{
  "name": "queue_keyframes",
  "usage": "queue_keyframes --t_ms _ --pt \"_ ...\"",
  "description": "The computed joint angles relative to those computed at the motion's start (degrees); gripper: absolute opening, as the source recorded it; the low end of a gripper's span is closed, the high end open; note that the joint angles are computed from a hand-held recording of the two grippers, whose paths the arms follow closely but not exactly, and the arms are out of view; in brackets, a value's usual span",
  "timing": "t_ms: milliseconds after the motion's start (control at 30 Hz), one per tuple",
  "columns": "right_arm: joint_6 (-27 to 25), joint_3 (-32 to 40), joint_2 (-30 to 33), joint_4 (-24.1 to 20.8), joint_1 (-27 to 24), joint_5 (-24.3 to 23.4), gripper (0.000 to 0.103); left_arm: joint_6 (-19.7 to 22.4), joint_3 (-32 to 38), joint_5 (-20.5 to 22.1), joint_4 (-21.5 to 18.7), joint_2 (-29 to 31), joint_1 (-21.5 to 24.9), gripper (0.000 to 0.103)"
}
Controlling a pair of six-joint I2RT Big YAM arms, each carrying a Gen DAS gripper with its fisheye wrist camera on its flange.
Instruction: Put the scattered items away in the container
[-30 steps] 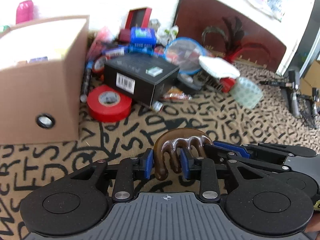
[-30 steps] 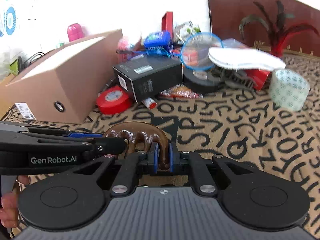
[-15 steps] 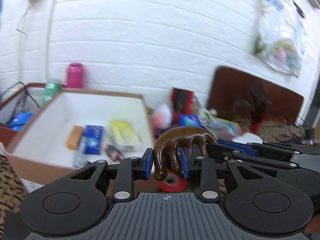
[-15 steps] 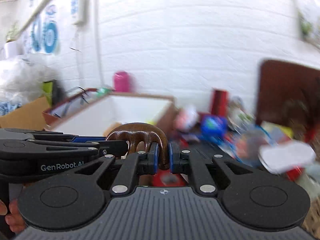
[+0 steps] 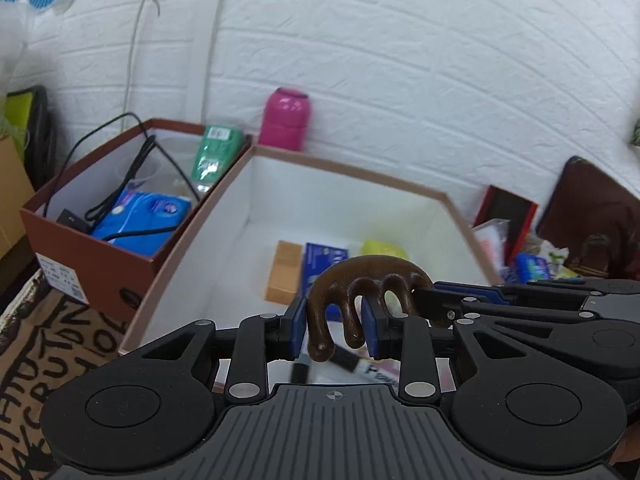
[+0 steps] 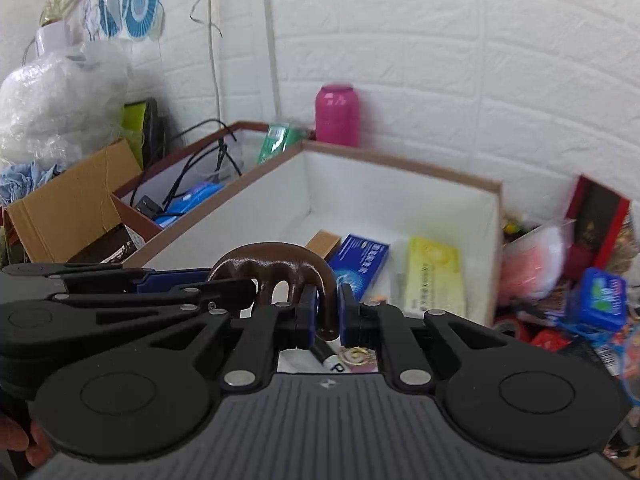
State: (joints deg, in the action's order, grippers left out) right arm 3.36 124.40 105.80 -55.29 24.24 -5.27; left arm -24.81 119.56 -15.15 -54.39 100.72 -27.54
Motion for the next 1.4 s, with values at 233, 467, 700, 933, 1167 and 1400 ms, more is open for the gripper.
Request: queue_keyframes --t_ms 233,467,700,933,1167,1400 --pt "4.6 12.8 8.6 -9.1 0.0 -3.6 0.015 -1.3 -1.3 -1.3 -0.4 -0.4 1.6 0.057" --pt "7.1 8.6 6.5 -4.8 -1.2 -2.1 0.068 -3.6 -5.1 1.2 4.7 -3.4 1.6 0.091" --pt "9.2 -6.1 -3.3 5.5 -2.9 -2.9 0.096 -8.0 -8.1 -5.3 5.5 -6.0 -0.7 0.103" --pt "9.0 -23.1 -15.5 15.9 -4.1 -1.8 0.102 -11.1 -11.7 -7.0 5.1 -9.5 -4.9 0.103" --pt "7.1 -35.4 -25.0 17.6 -5.0 -0.9 0.103 -16.8 -18.5 -7.1 2.8 -13.1 -9.7 0.103" --pt "6.3 -41.7 -30.3 14.3 -5.0 -3.4 0.103 -15.6 -18.6 -6.7 -2.9 -13.1 -13.0 0.103"
